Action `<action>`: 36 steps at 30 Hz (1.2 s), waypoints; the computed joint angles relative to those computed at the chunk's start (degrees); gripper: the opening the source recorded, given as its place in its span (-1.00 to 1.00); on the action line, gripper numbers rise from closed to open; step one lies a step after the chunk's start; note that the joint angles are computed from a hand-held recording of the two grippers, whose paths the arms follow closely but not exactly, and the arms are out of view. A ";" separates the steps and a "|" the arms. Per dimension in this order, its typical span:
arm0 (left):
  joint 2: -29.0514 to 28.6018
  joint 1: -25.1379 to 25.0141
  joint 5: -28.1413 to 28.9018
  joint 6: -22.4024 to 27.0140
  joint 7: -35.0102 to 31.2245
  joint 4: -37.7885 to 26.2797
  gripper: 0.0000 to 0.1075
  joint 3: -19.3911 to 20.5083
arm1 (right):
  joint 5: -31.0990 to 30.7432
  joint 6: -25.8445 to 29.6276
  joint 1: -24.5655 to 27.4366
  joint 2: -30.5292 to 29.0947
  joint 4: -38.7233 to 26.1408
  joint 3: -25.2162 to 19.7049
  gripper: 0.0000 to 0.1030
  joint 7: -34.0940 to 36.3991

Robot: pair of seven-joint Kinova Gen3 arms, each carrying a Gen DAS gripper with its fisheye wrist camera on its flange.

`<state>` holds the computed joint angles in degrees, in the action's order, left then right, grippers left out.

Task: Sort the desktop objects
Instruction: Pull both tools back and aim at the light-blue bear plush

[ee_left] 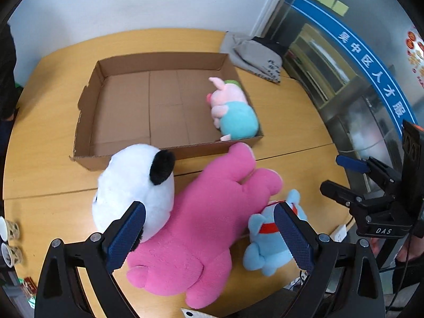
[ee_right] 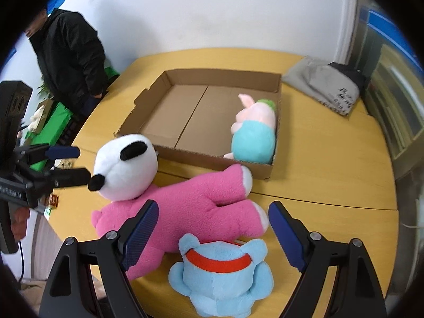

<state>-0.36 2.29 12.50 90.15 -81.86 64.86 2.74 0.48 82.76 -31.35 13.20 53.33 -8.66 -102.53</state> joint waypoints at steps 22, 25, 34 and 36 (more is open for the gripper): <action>-8.52 -8.37 7.60 0.27 -16.23 10.50 0.85 -9.48 | 20.92 20.42 -26.37 11.49 -24.73 6.38 0.65 -14.95; -8.77 -8.84 8.48 0.52 -17.64 11.28 0.85 -9.72 | 21.71 21.97 -28.04 11.77 -25.48 7.23 0.65 -15.79; -9.03 -8.56 10.05 0.38 -18.76 12.32 0.85 -8.85 | 23.12 23.29 -29.32 10.42 -23.84 7.76 0.65 -17.81; -9.01 -8.16 9.88 0.18 -18.15 12.28 0.85 -8.18 | 22.84 22.12 -28.52 9.23 -21.64 7.10 0.65 -18.22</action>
<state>-9.37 -5.86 22.38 90.33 -100.01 77.14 -5.44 23.32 104.88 -59.88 22.43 31.69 -1.56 -120.75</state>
